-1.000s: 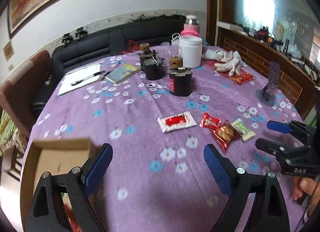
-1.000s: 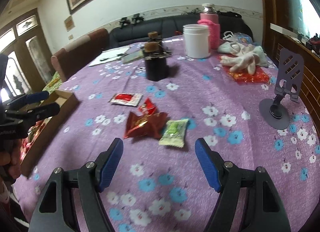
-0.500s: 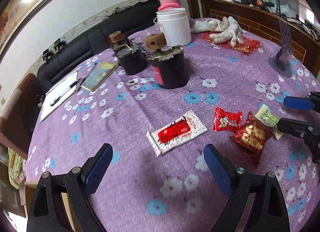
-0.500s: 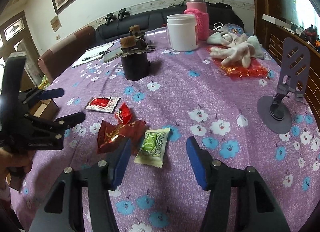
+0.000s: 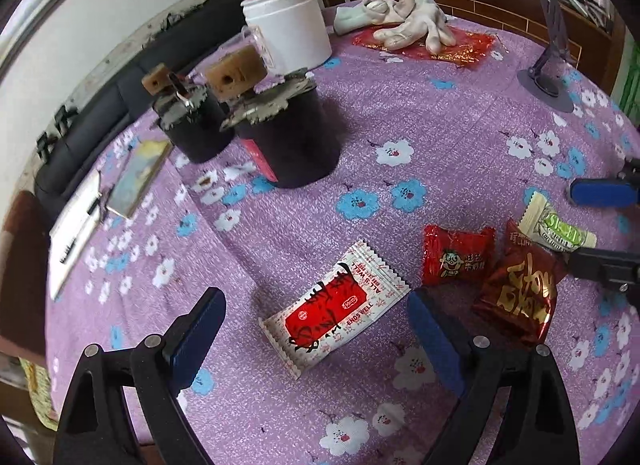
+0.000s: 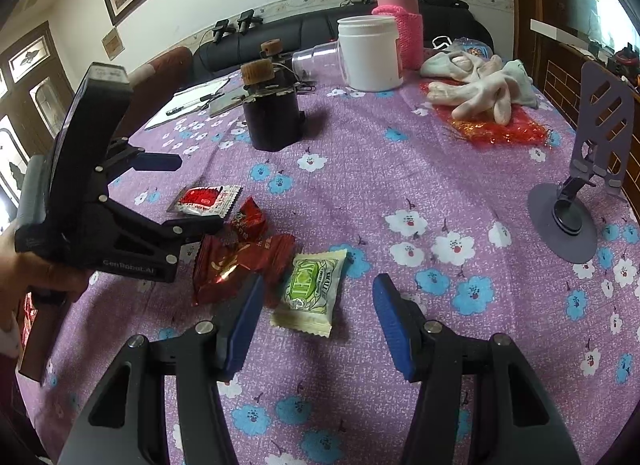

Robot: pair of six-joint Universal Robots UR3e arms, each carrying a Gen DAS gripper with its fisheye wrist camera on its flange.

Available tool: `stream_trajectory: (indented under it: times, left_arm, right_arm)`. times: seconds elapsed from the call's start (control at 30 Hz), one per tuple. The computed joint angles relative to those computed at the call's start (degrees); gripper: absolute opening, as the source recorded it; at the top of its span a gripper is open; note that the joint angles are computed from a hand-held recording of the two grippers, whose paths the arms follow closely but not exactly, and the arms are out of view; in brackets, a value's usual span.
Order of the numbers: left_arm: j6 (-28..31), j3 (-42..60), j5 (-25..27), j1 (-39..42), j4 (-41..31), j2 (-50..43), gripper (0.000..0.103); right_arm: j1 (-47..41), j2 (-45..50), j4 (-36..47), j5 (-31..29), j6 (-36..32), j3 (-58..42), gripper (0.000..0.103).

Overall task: Organize snacks
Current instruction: 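Grasp the green-white candy with the right tool while the left tool grasps a red-white bar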

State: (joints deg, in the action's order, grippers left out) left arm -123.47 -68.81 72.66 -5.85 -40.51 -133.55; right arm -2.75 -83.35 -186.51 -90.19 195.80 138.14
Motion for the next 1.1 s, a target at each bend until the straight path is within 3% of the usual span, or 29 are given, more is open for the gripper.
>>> stream_trajectory:
  times: [0.1, 0.23, 0.4, 0.5, 0.63, 0.93, 1.1]
  left_arm:
    - [-0.79, 3.73, -1.82, 0.9, -7.25, -0.7, 0.089]
    - [0.24, 3.41, -4.7, 2.14, -12.59, 0.77, 0.067]
    - [1.6, 2.21, -4.17, 1.68, -14.03, 2.56, 0.05]
    - [1.63, 1.46, -2.97, 1.3, -13.33, 3.36, 0.046]
    - [-1.0, -0.23, -5.72, 1.87, -8.44, 3.97, 0.046]
    - [-0.92, 6.35, -2.61, -1.17, -11.4, -0.82, 0.046]
    - [-1.64, 8.09, -4.29, -1.02, -12.6, -2.06, 0.046]
  right_arm:
    - [-0.29, 0.59, 0.1, 0.42, -0.02, -0.38, 0.056]
    - [-0.24, 1.24, -0.02, 0.37, 0.07, -0.98, 0.056]
    - [-0.29, 1.47, 0.01, 0.64, 0.01, -1.28, 0.056]
    - [-0.29, 1.54, -0.1, 0.61, 0.07, -1.3, 0.056]
    - [-0.39, 1.64, -0.3, 0.86, 0.03, -1.27, 0.056]
    - [-1.14, 2.64, 0.31, 2.12, -0.07, -1.73, 0.056]
    - [-0.7, 3.48, 1.04, 1.77, -0.32, -3.02, 0.056]
